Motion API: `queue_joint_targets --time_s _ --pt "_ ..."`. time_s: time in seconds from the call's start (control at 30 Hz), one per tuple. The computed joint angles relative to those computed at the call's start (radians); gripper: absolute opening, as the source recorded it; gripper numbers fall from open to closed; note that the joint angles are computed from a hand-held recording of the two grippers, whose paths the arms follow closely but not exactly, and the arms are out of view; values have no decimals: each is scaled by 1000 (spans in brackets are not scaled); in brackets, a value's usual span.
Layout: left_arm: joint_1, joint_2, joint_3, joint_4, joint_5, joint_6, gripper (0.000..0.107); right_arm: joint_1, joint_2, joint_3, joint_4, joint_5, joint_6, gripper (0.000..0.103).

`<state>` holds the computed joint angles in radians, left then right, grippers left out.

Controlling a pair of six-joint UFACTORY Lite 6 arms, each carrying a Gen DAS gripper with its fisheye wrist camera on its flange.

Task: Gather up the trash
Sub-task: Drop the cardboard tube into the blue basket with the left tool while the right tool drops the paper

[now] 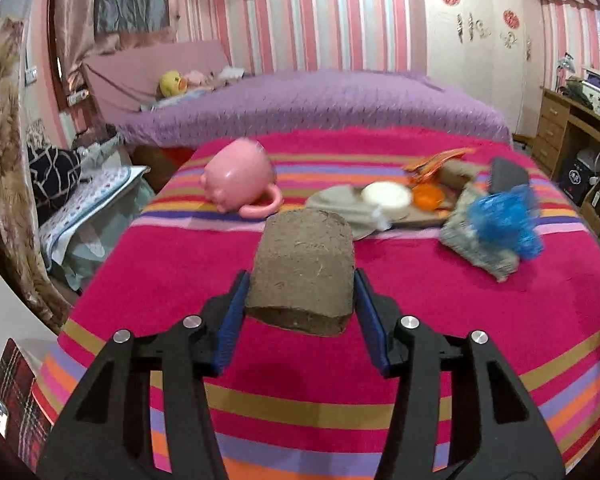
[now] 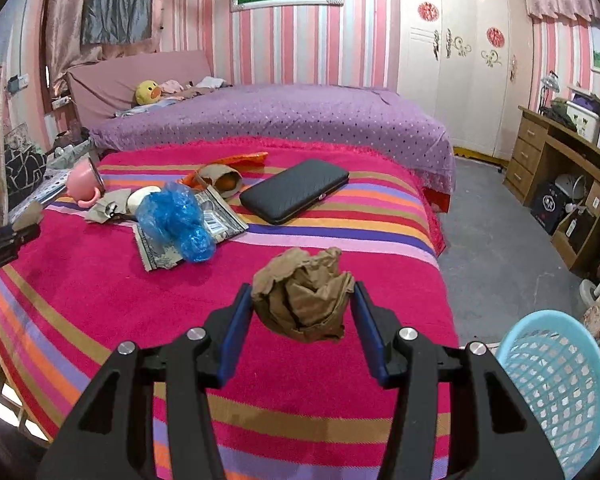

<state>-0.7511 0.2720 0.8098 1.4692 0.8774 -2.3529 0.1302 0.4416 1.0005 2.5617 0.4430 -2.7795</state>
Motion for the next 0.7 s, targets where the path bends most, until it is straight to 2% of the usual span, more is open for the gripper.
queue_joint_targets --time_s 0.3,0.57,0.7 --pt "-149 174 255 -81 101 77 50 -134 -40 -58 -173 61 83 50" --pt "-210 398 570 -143 122 178 51 -316 -40 -34 -319 99 157 50" --pt "-243 529 796 -173 156 274 51 -429 -25 -1 -408 128 216 50"
